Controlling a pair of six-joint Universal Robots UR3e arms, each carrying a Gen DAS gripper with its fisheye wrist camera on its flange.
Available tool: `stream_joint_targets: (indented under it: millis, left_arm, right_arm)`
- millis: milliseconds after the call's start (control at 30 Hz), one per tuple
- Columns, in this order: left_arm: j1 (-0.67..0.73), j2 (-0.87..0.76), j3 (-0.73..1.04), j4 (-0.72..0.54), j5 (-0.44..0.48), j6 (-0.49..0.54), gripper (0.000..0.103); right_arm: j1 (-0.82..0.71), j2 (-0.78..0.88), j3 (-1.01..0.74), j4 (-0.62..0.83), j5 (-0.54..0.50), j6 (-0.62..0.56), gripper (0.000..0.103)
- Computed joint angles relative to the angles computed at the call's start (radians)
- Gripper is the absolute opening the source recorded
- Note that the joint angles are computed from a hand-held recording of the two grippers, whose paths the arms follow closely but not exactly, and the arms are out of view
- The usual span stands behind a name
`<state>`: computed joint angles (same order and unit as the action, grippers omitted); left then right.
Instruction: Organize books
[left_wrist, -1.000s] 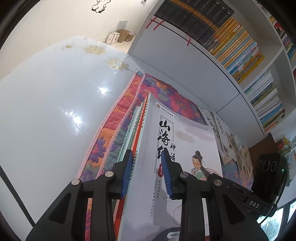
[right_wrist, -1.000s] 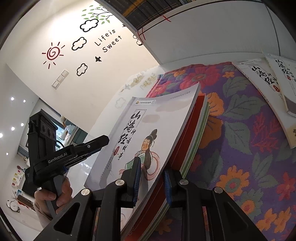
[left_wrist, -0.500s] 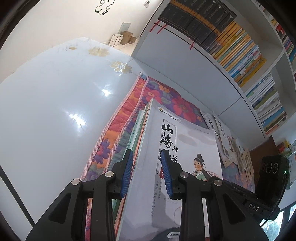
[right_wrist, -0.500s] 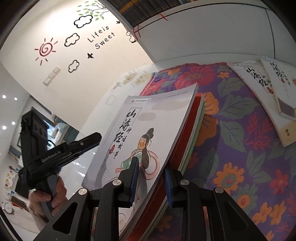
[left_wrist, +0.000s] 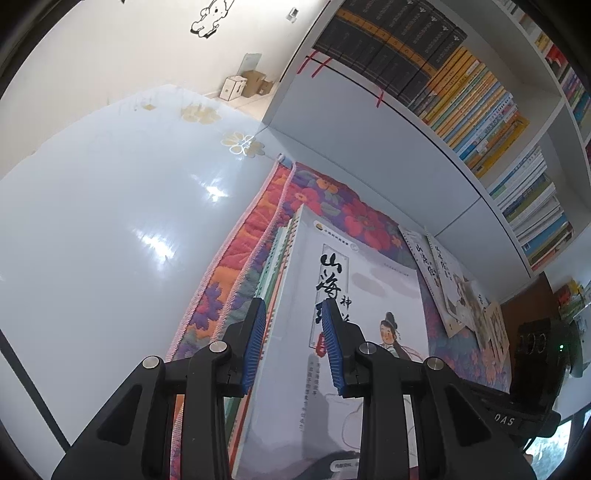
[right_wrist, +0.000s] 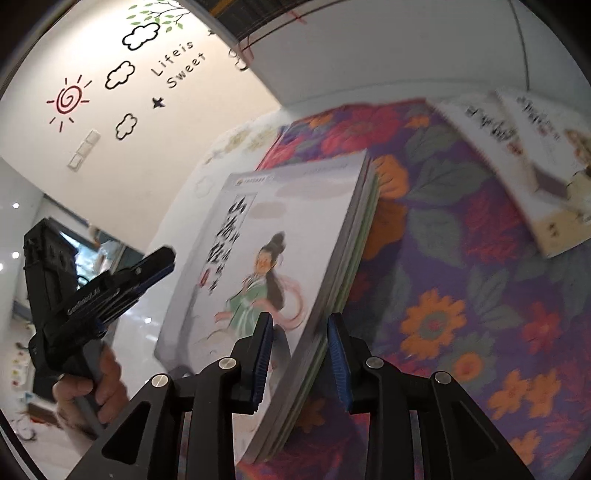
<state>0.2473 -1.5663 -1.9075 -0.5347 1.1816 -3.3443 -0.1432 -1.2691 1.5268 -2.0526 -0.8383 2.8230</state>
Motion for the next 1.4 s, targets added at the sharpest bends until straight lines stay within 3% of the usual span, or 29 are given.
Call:
stream_joint_targets:
  millis: [100, 233, 467, 600, 733, 800, 933, 1000, 1133, 1267, 1400]
  left_arm:
    - [-0.029, 0.015, 0.017, -0.007, 0.028, -0.001, 0.027]
    - [-0.128, 0.010, 0.087, -0.001, 0.107, -0.044, 0.031]
    - [-0.457, -0.288, 0.510, -0.112, 0.258, -0.094, 0.031]
    - [-0.604, -0.505, 0.742, -0.183, 0.273, -0.133, 0.031]
    - [-0.724, -0.689, 0.948, -0.280, 0.324, -0.155, 0.031]
    - [-0.760, -0.749, 1.022, -0.317, 0.339, -0.153, 0.031]
    - [-0.796, -0.826, 1.108, -0.372, 0.344, -0.130, 0.031]
    - [-0.791, -0.861, 1.164, -0.411, 0.335, -0.123, 0.031]
    - [-0.788, -0.948, 1.317, -0.461, 0.318, -0.121, 0.031]
    - [-0.800, -0.995, 1.352, -0.447, 0.322, -0.103, 0.031]
    - [-0.801, -0.965, 1.267, -0.368, 0.320, -0.092, 0.033]
  right_arm:
    - [-0.028, -0.027, 0.034, 0.008, 0.014, -0.028, 0.029]
    - [-0.168, -0.090, 0.055, 0.142, 0.076, -0.136, 0.029]
    - [-0.544, -0.170, 0.106, 0.285, 0.127, -0.302, 0.030]
    - [-0.751, -0.093, 0.085, 0.220, 0.126, -0.255, 0.033]
    - [-0.884, 0.137, -0.107, 0.412, 0.233, -0.176, 0.035]
    - [-0.912, 0.189, -0.112, 0.340, 0.243, -0.103, 0.035]
    - [-0.927, 0.185, -0.085, 0.084, 0.148, -0.022, 0.035]
    - [-0.948, 0.241, -0.180, 0.190, 0.154, -0.022, 0.037]
    - [-0.988, 0.288, -0.233, 0.213, 0.144, 0.009, 0.038]
    - [-1.009, 0.296, -0.274, 0.278, 0.126, -0.010, 0.038]
    - [-1.021, 0.275, -0.277, 0.279, 0.089, -0.013, 0.040]
